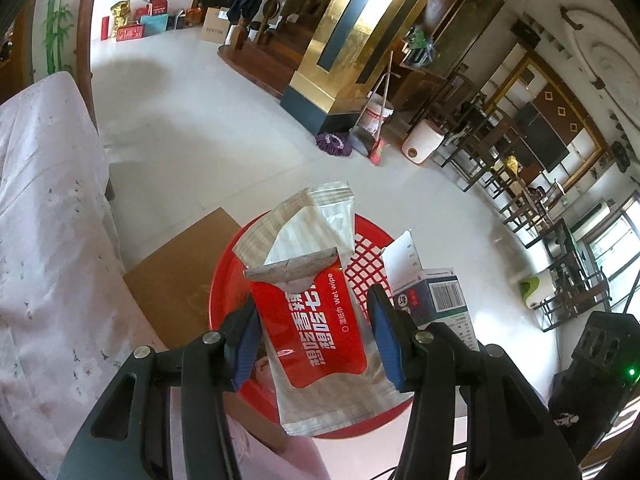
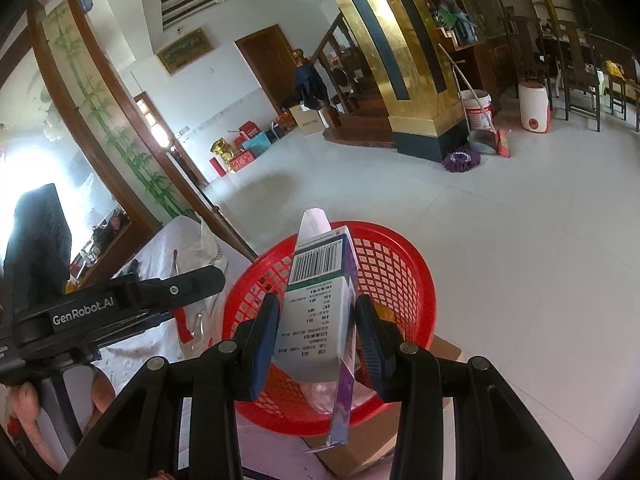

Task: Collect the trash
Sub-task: 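Open the left gripper over the red basket while the right gripper releases the medicine box into it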

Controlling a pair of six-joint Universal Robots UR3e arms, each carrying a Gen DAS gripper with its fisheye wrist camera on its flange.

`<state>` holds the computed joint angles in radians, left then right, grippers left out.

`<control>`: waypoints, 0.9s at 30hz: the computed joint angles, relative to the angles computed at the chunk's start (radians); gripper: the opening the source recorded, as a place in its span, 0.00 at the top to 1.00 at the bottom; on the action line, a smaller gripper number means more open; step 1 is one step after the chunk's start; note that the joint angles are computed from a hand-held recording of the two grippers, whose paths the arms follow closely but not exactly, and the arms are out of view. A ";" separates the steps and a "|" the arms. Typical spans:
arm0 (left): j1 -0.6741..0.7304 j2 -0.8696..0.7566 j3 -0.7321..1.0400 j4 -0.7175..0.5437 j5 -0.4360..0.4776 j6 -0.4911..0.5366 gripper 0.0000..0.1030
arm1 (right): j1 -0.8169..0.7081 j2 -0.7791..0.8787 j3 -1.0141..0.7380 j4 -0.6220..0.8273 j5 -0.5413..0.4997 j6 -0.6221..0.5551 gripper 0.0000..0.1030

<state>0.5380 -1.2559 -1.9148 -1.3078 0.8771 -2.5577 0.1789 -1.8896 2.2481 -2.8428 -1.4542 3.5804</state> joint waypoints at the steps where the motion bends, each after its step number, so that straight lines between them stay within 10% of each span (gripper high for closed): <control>1: -0.010 -0.012 0.008 0.008 0.004 -0.009 0.52 | 0.000 0.009 -0.001 -0.004 0.001 -0.001 0.60; 21: -0.120 -0.140 0.069 0.121 0.070 -0.104 0.52 | -0.024 0.068 0.015 -0.026 0.003 -0.015 0.59; 27: -0.011 -0.038 0.037 0.010 0.011 -0.014 0.41 | -0.039 0.046 0.027 -0.027 0.028 -0.014 0.43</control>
